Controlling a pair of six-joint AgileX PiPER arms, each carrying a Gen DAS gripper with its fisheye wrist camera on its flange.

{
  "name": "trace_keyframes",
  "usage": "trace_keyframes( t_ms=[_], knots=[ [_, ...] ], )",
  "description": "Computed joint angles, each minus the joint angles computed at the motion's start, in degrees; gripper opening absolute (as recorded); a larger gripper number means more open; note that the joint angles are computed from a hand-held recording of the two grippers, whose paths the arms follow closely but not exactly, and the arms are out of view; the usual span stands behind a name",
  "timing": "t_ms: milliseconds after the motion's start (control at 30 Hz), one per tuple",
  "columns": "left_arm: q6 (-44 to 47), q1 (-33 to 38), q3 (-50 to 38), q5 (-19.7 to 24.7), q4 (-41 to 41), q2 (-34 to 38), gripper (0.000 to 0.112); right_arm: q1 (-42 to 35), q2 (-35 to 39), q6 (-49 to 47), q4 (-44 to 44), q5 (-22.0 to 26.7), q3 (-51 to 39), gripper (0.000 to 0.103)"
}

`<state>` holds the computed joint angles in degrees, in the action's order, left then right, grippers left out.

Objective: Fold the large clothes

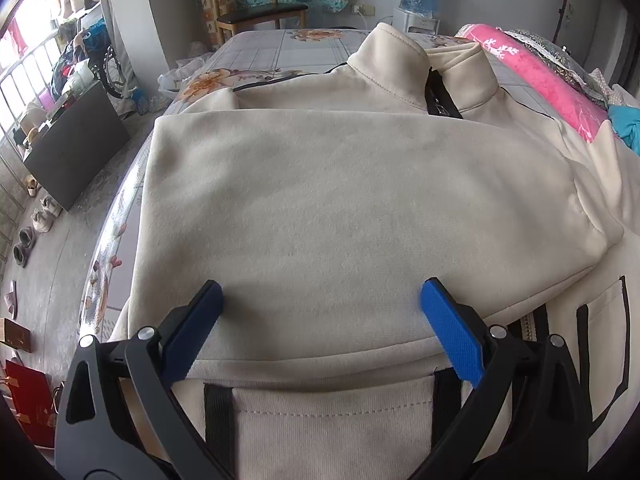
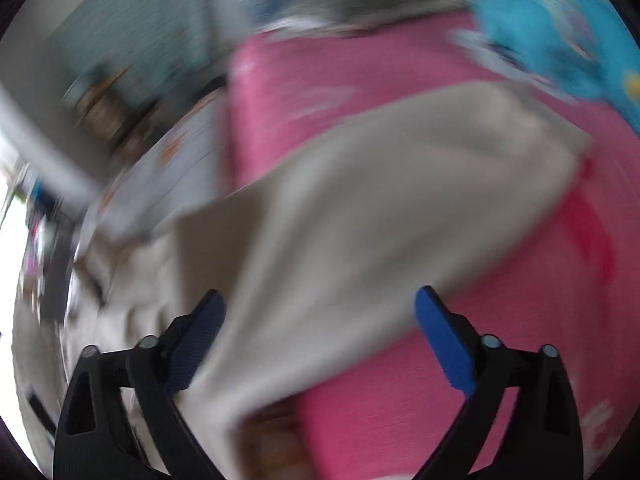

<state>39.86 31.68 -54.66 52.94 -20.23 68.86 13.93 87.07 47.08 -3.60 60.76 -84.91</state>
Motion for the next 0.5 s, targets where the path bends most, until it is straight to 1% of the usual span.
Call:
trace_keyframes(
  t_ms=[100, 200, 333, 400, 500],
  knots=[
    [-0.21, -0.10, -0.33, 0.46, 0.37, 0.32, 0.097, -12.00, -2.62, -3.03, 6.30, -3.04, 3.93, 0.081],
    [-0.30, -0.12, -0.49, 0.68, 0.56, 0.47, 0.097, -19.90, -2.11, -5.43, 9.22, -4.45, 4.34, 0.076],
    [-0.27, -0.17, -0.71, 0.63, 0.44, 0.65, 0.097, -26.22, -0.29, -8.17, 12.57, -7.50, 5.07, 0.072],
    [-0.10, -0.14, -0.57, 0.49, 0.21, 0.58, 0.097, -28.74, 1.00, -9.89, 14.09, -8.94, 5.33, 0.067],
    [0.22, -0.01, -0.76, 0.64, -0.07, 0.78, 0.097, -29.82, 2.92, -10.72, 14.60, -10.35, 4.15, 0.061]
  ],
)
